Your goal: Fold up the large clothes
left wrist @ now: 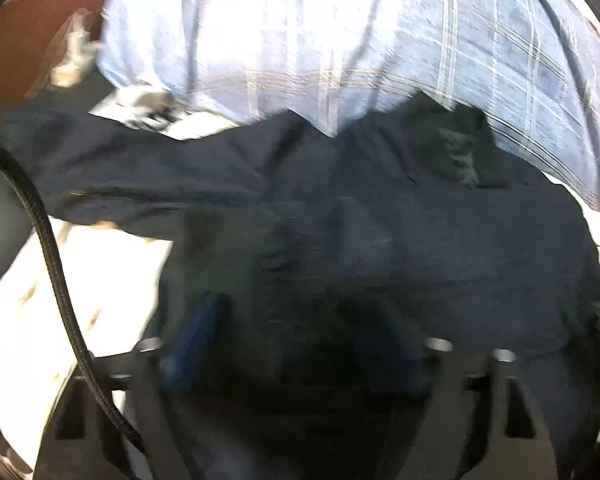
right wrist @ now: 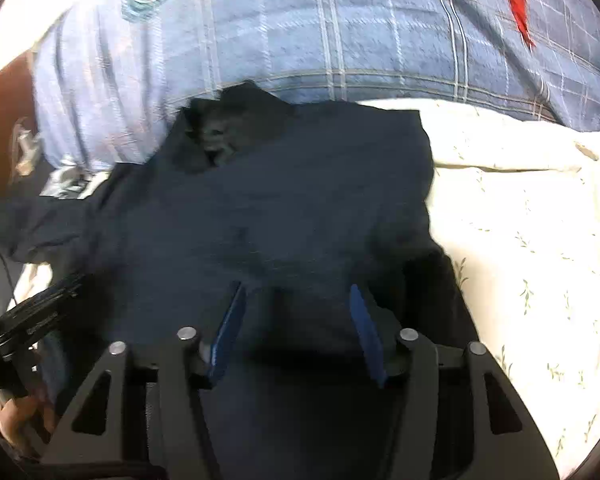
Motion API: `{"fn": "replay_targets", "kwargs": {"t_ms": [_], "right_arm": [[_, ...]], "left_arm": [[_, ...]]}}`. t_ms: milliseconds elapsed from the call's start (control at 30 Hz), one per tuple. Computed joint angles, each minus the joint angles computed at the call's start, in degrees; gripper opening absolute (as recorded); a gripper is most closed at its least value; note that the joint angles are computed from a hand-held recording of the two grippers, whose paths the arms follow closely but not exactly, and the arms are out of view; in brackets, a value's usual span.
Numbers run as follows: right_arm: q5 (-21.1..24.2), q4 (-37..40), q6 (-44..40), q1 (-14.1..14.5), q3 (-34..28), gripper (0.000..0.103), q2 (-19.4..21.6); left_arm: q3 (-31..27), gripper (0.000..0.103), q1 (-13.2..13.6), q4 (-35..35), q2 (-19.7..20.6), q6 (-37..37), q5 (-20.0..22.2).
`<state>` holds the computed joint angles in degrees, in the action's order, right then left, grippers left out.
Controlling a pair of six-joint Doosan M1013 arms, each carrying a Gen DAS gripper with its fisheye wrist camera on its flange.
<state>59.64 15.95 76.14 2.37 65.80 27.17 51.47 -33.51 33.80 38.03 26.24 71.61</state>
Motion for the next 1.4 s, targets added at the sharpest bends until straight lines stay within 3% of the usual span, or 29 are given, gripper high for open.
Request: {"fn": "replay_targets", "kwargs": {"t_ms": [167,267,333,433,533,667,833,933,1100,1167,1267,1400], "right_arm": [[2.7,-4.4,1.4,0.2,-0.2,0.058,1.4],[3.4,-6.5,1.9,0.6,-0.9,0.057,1.3],[0.9,-2.5,0.3,-0.1,0.4,0.058,-0.3],[-1.1,0.4,-1.1,-0.4,1.9,0.068,-2.3],[-0.5,2.7,-3.2,-0.2,2.9,0.071,-3.8],[-1.1,5.9,-4.8,0.0,5.3,0.073,-5.9],[-0.4,8.7,-4.5,0.9,6.7,0.074,-6.6],[-0.2,8.6,-3.3,1.7,6.5,0.075,-6.1],[-1.2,7.3,-1.6,3.2,6.4,0.076,-5.9],[-2.2,5.9,-0.8,3.9,6.5,0.076,-6.2],[-3.0,5.1,0.2,4.2,6.6,0.076,-6.5],[-3.8,4.4,1.9,4.0,6.9,0.076,-7.1]], "left_arm": [[0.3,0.087,1.3,-3.7,0.6,0.7,3.9],[2.8,0.087,1.6,-4.2,-1.4,-2.0,2.5],[5.3,0.089,1.3,-3.0,-3.7,-4.4,0.4],[9.7,0.095,0.9,-1.2,-7.4,-9.8,-2.5],[15.0,0.095,1.6,-1.3,-11.4,-15.1,-6.1],[20.4,0.095,5.0,-3.3,-16.0,-20.1,-9.5],[27.0,0.103,9.2,3.2,-23.2,-32.1,-11.8],[28.0,0.103,11.9,6.1,-25.5,-34.7,-11.9],[26.4,0.103,16.0,6.4,-24.6,-32.2,-10.4],[26.8,0.103,17.9,4.9,-24.3,-32.2,-11.9],[27.2,0.103,17.9,9.5,-23.9,-35.7,-11.9],[26.0,0.103,20.1,7.2,-22.4,-31.3,-16.7]]}}
